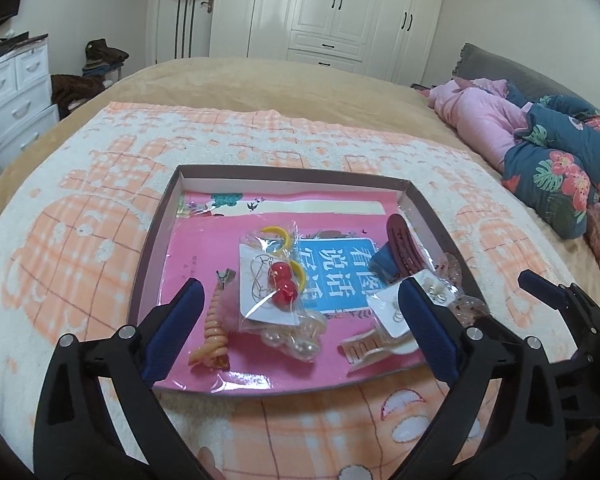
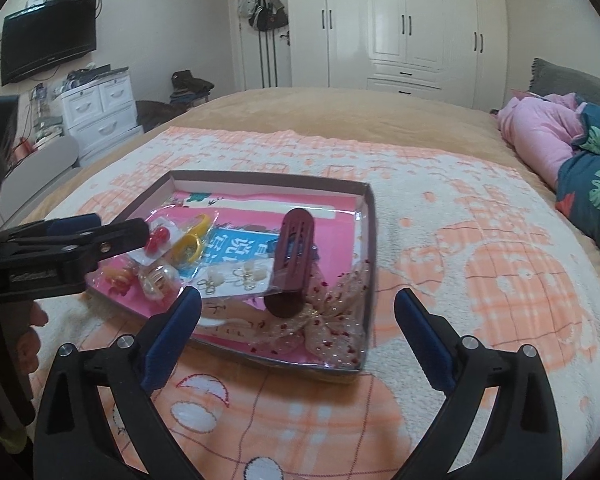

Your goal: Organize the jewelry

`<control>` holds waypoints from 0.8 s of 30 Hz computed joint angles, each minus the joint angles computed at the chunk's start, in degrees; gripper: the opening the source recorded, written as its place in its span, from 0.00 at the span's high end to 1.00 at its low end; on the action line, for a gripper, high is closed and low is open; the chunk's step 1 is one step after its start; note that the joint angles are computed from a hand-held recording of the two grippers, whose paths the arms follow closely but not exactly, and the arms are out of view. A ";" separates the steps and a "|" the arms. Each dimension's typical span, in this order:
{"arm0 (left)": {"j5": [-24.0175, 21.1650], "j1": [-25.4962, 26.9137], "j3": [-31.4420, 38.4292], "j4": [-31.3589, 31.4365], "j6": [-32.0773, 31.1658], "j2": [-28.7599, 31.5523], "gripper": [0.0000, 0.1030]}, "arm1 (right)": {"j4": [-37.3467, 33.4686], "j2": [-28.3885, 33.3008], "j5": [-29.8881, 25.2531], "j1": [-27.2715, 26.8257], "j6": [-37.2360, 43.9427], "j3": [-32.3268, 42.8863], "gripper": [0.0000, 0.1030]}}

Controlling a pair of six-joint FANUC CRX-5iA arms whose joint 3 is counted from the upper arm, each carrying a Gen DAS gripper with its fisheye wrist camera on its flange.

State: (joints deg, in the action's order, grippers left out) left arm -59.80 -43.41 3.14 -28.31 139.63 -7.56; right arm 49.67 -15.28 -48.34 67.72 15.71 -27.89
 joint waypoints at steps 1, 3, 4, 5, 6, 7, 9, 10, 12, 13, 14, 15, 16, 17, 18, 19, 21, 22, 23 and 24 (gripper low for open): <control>-0.26 -0.37 0.04 -0.41 0.44 -0.17 0.12 | 0.80 -0.33 -0.23 0.04 -0.99 -0.42 0.08; -0.51 -1.00 0.05 -0.98 0.92 -0.47 0.11 | 1.80 -0.67 -0.73 0.15 -2.29 -0.87 0.07; -0.59 -1.26 -0.03 -1.27 1.18 -0.65 0.11 | 2.07 -0.86 -0.95 0.23 -2.68 -1.05 0.07; -0.70 -1.62 -0.10 -1.67 1.58 -0.87 0.11 | 2.49 -1.06 -1.15 0.29 -3.25 -1.28 0.07; -0.79 -1.90 -0.17 -2.05 2.02 -1.08 0.11 | 3.30 -1.45 -1.33 0.39 -4.29 -1.70 0.07; -0.95 -2.38 -0.27 -2.63 2.70 -1.34 0.11 | 3.75 -1.70 -1.35 0.48 -4.83 -1.97 0.07; -1.24 -3.15 -0.47 -3.32 3.32 -1.72 0.11 | 4.89 -2.30 -1.45 0.73 -6.02 -2.57 0.07; -1.59 -3.74 -0.47 -3.86 3.54 -1.87 0.11 | 5.59 -2.67 -1.46 0.88 -6.62 -2.93 0.06; -2.29 -4.80 -0.31 -5.00 4.07 -2.00 0.11 | 6.74 -3.19 -1.58 1.27 -7.55 -3.57 0.06; -2.63 -5.38 -0.28 -5.67 4.48 -2.14 0.11 | 7.40 -3.47 -1.71 1.56 -8.02 -3.94 0.06; -2.89 -5.89 -0.33 -6.21 4.91 -2.33 0.11 | 7.96 -3.72 -1.93 1.86 -8.43 -4.23 0.06; -3.00 -6.17 -0.39 -6.53 5.19 -2.48 0.11 | 8.70 -4.03 -2.10 2.20 -9.05 -4.62 0.06; -3.34 -6.68 -0.47 -7.09 5.69 -2.72 0.11 | 9.13 -4.21 -2.07 2.37 -9.42 -4.87 0.06; -3.66 -7.10 -0.55 -7.58 6.09 -2.92 0.11 | 9.59 -4.48 -2.17 2.67 -9.84 -5.14 0.06; -3.93 -7.49 -0.63 -8.01 6.43 -3.08 0.11 | 10.15 -4.73 -2.25 2.93 -10.40 -5.46 0.06; -4.27 -7.93 -0.74 -8.39 6.77 -3.29 0.11 | 10.89 -5.08 -2.37 3.35 -11.12 -5.87 0.06; -4.74 -8.85 -1.19 -9.23 7.64 -3.90 0.11 | 11.68 -5.35 -2.32 3.75 -11.69 -6.17 0.06; -5.07 -9.28 -1.32 -9.69 8.19 -4.11 0.11 | 12.16 -5.53 -2.45 4.09 -12.08 -6.41 0.06; -5.32 -9.70 -1.54 -10.05 8.81 -4.36 0.11 | 12.30 -5.65 -2.58 4.43 -12.14 -6.52 0.06; -5.42 -10.06 -1.95 -10.14 9.30 -4.73 0.11 | 12.18 -5.73 -2.76 4.81 -12.00 -6.54 0.06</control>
State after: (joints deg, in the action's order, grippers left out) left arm -65.22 -53.47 1.19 -38.45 148.92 -12.29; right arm 61.84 -21.01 -51.10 72.52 3.71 -34.43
